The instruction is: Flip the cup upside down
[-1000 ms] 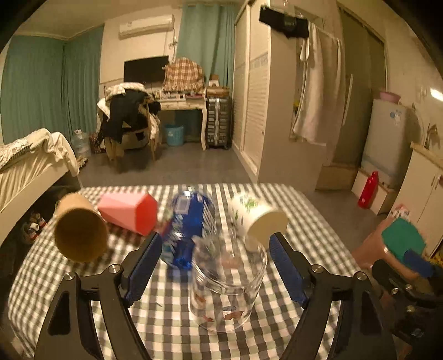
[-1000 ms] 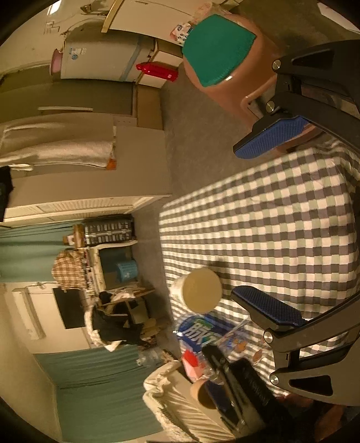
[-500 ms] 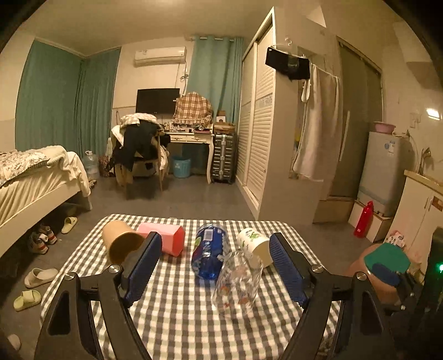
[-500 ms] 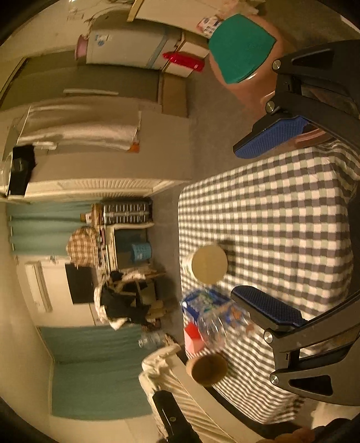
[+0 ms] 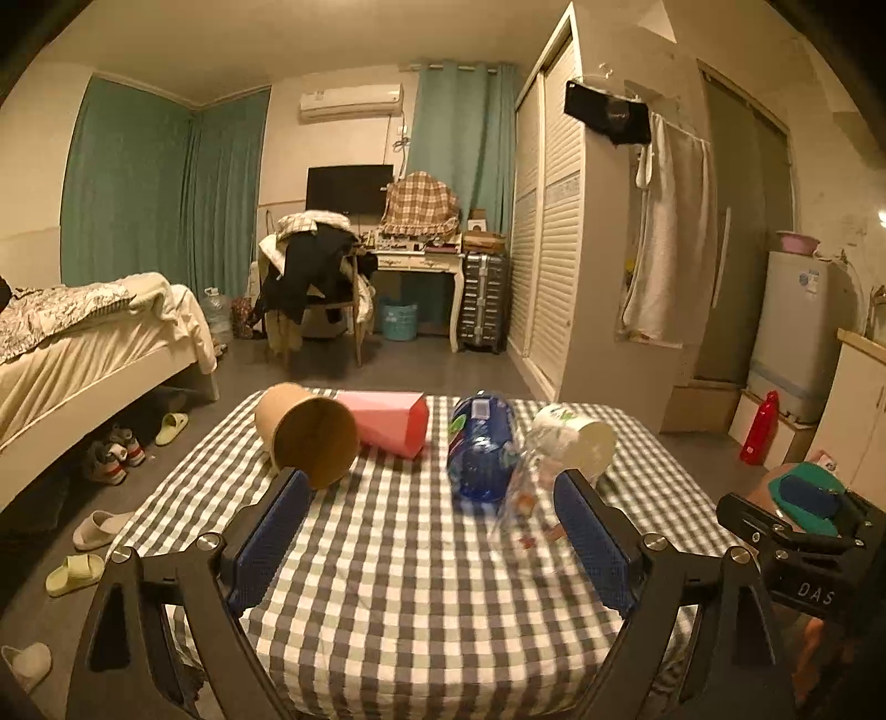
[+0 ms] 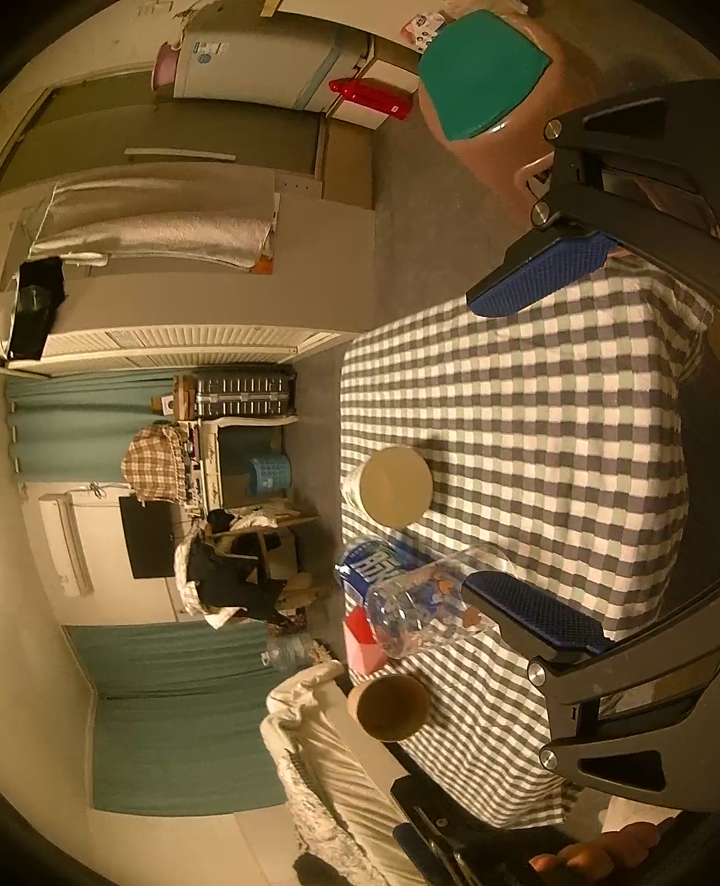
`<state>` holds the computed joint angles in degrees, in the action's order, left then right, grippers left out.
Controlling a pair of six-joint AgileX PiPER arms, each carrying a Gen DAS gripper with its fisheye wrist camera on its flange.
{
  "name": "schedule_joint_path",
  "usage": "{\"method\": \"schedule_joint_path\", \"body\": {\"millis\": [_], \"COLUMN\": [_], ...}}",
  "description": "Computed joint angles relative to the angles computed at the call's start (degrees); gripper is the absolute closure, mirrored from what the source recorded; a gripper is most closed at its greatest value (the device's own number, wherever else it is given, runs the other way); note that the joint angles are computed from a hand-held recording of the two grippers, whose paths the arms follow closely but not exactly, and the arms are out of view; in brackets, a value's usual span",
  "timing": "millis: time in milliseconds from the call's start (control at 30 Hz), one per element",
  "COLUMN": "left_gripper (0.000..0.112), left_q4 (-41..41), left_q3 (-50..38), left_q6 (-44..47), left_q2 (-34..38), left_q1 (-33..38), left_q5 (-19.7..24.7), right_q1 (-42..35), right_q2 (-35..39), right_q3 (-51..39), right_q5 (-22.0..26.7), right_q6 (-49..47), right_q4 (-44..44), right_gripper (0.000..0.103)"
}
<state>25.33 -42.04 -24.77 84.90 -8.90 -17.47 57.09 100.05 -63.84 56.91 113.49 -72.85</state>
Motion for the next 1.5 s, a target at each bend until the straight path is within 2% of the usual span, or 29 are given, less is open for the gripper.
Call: {"method": "schedule_joint_path", "body": {"millis": [67, 133, 467, 700, 833, 1500], "left_gripper": [0.011, 0.011, 0.01, 0.01, 0.01, 0.01], "left_q4": [-2.0, -3.8, -7.0, -7.2, -0.3, -4.7], "left_q3": [-0.1, 0.1, -0.7, -0.7, -1.3, -1.7], "left_q6": [2.4, 4.9, 9.1, 9.2, 2.1, 5.8], "left_q2": [1.3, 2.5, 5.7, 5.8, 5.9, 6.2], "left_q1": [0.4, 1.0, 1.2, 1.0, 2.0, 2.0], "left_q5": [-0.5, -1.6, -0.8, -0.4, 0.1, 1.0], "right_q1": [-0.1, -0.2, -0.9, -0.9, -0.8, -1.0], "right_q2": [1.7, 3.1, 7.4, 7.9, 7.9, 8.2], "right_q3": [-1.5, -2.7, -6.8, -7.4, -7.4, -7.5], "right_q5": [-0.2, -0.5, -2.6, -2.6, -2.3, -1.6], "right_q6": [-1.2, -2.2, -4.9, -5.5, -5.1, -5.4], "right_q4": [0.4, 0.3, 0.9, 0.9, 0.9, 1.7], "right_gripper": [0.008, 0.006, 0.001, 0.0, 0.0, 0.0]}}
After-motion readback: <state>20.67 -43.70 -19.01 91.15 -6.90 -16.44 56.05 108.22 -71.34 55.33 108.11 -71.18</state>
